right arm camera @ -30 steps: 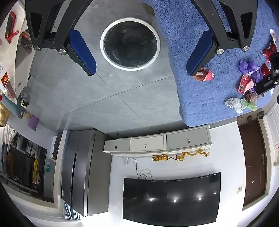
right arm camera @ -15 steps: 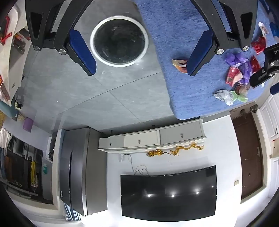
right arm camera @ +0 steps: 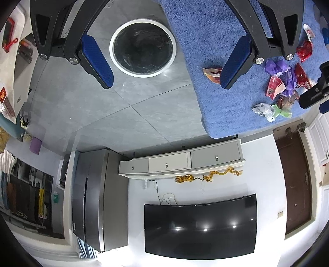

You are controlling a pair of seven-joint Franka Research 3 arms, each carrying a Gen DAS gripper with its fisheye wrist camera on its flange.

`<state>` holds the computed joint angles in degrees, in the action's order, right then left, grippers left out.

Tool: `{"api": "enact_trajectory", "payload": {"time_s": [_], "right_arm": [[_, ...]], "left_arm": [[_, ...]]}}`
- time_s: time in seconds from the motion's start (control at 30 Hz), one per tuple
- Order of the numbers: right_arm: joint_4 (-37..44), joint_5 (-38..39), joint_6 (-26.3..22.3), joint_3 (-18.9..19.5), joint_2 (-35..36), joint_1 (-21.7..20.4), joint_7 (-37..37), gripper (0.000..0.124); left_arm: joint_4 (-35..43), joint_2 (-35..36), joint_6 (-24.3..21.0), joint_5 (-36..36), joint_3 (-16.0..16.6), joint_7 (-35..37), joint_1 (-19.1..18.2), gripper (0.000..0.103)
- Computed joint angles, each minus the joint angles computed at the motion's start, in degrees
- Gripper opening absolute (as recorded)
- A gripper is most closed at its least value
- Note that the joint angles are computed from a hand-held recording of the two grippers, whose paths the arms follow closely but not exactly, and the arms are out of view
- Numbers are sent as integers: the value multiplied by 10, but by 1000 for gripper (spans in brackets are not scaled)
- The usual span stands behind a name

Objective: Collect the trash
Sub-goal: 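Move both tools toward the trash on the blue rug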

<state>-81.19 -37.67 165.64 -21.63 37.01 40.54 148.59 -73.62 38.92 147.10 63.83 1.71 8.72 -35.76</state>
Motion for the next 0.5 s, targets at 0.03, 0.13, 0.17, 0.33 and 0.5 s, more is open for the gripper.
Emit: {"api": "enact_trajectory", "payload": {"time_s": [0.03,0.13,0.17,0.33,0.5], "right_arm": [[-22,-26,10,2,-14,-8,17,103],[-21,-12,9,-10,-10,3,3,103],[-19,-12,9,-8,-9,2,1,103],[-22,-11,20,0,-14,-3,-18,103],[-22,8,37,11,-13,-11,-60,103]], "left_arm": [[-2,-2,0,3,1,-1,-1,103],[-5,-6,0,12,4,-8,-4,103],[-6,-6,-2,14,4,-9,-5,103],[-33,-24,6,32,8,-42,0,103],[-110,-82,-11,75,13,-117,18,103]]}}
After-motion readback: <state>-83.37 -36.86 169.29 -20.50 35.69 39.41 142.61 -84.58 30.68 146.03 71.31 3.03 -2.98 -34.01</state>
